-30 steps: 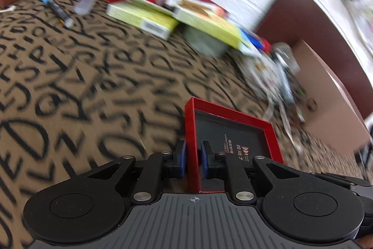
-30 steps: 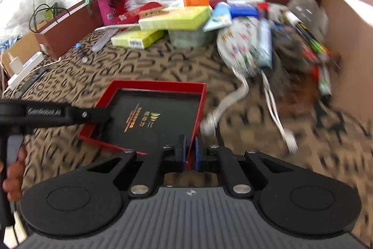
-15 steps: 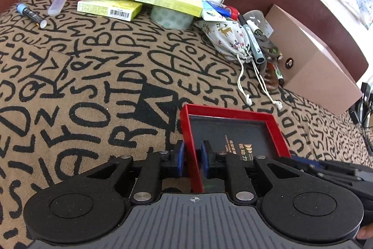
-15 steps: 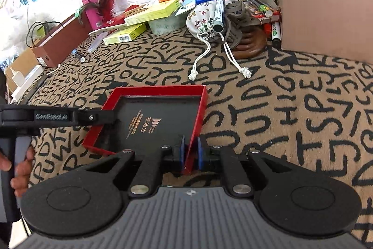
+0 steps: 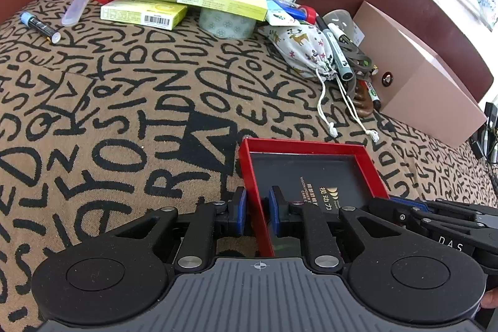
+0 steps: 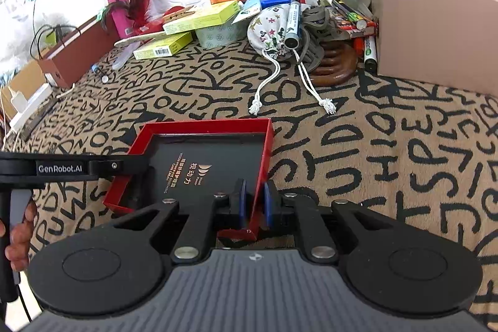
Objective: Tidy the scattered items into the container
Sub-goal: 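Grasp the red tray's rim with both grippers side by side, then carry the red tray with both grippers into the cardboard box and release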
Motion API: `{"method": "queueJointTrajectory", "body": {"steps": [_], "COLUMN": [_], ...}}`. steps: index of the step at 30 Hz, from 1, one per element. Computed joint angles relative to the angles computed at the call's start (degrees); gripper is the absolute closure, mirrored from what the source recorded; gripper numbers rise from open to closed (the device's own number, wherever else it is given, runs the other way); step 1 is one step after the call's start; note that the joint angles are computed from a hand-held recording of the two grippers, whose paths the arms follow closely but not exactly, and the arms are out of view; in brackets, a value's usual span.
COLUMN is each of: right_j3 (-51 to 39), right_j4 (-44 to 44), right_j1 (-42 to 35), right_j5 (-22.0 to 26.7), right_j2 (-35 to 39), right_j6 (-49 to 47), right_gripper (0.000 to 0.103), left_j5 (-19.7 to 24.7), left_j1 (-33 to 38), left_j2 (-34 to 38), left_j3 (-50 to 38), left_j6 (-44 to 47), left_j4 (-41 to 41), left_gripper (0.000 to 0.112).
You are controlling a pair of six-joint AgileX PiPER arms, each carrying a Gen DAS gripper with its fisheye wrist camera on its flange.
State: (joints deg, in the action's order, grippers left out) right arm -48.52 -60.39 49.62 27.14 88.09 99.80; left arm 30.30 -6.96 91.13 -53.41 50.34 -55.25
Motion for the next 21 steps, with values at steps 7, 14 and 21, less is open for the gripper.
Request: {"method": "queueJointTrajectory", "body": {"steps": [7,14,21], "right_j3": [0.2,-0.3,1.0], "right_j4": [-0.9,-1.6,-1.9], "right_j1": [-0.9,-1.1,1.3], "right_j5": [-1.2,-0.9,2.8], "right_j2": [0.2,0.9,-1.4], "right_j6": [1.9,0.8,2.1], "right_gripper": [0.088,0.09,0.096], "left_j5": [0.1,-0.5,0.0], "left_j1": [-0.1,-0.5,-2.8], "left_j2": [0.1,0.2,-1.9], "left_j3": [-0.1,-0.4,-0.5], "left_j6": [-0.9,-1.4,-8.0], "left_j4": [0.3,1.0,4.8], "left_gripper": [0.082,0.085,0.093]}}
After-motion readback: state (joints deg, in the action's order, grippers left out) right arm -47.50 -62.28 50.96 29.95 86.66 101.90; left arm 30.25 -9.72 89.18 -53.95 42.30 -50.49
